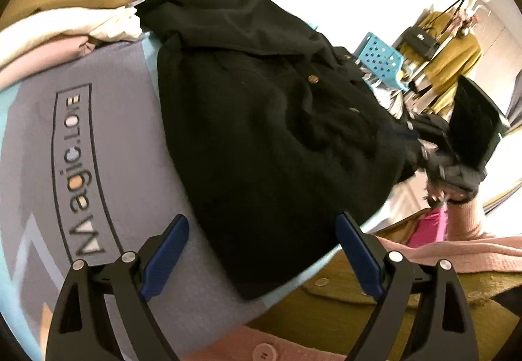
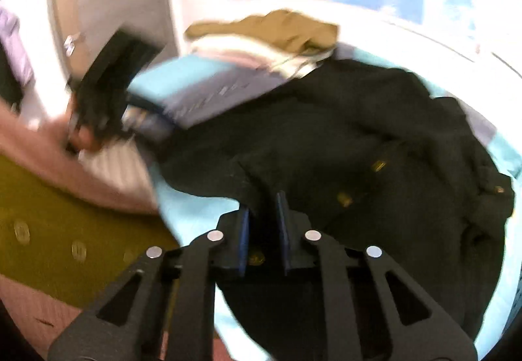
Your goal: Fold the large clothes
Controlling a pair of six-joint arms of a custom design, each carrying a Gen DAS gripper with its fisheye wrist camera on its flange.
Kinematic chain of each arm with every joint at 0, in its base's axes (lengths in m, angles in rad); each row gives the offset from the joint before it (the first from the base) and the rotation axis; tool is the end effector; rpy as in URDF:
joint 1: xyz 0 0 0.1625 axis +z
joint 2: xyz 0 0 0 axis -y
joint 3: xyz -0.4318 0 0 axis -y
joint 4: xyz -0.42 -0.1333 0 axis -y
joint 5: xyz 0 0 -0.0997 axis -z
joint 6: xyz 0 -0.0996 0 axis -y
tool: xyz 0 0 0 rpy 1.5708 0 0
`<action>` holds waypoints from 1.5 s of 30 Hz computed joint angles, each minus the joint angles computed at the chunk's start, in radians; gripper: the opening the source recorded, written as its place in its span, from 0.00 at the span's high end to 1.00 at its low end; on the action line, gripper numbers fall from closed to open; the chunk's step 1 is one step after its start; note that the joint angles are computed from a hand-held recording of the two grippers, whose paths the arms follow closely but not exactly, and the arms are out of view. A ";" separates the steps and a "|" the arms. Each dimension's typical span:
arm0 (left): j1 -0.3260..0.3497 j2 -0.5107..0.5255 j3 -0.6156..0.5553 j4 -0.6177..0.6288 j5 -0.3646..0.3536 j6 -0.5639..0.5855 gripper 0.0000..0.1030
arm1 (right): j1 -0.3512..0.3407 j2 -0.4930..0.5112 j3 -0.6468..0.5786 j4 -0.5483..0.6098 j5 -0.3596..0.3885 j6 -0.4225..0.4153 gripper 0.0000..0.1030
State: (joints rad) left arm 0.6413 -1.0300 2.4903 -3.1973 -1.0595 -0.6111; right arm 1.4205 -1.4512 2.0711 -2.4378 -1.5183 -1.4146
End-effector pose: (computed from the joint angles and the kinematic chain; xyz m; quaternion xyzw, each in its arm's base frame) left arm -0.1967 -0.3740 0.0461 0.1321 0.9553 -0.2331 0.1249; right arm 0.0599 -0.5293 0.2752 0.5888 -0.7984 0.1057 0.0684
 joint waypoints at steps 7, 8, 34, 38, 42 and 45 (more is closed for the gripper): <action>0.029 0.028 0.017 -0.146 -0.080 0.031 0.08 | 0.018 0.043 -0.066 0.018 0.064 0.126 0.87; 0.034 0.040 0.013 -0.165 -0.094 0.041 0.07 | 0.018 0.046 -0.074 0.029 0.066 0.129 0.87; -0.014 -0.115 0.116 -0.115 0.090 -0.072 0.21 | -0.280 -0.104 -0.143 0.070 0.259 0.441 0.23; -0.013 -0.129 0.141 -0.232 0.093 -0.046 0.15 | -0.344 -0.085 -0.186 0.110 0.281 0.529 0.17; 0.021 -0.119 0.115 -0.202 0.079 -0.040 0.11 | -0.373 -0.051 -0.213 0.176 0.292 0.548 0.16; 0.060 -0.088 0.062 -0.111 0.043 0.000 0.11 | -0.372 -0.043 -0.218 0.209 0.293 0.499 0.15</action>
State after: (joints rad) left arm 0.7013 -1.1176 2.5522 -3.3081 -1.0168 -0.6114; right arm 1.0480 -1.4939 1.8533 -2.2285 -1.2252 -0.9155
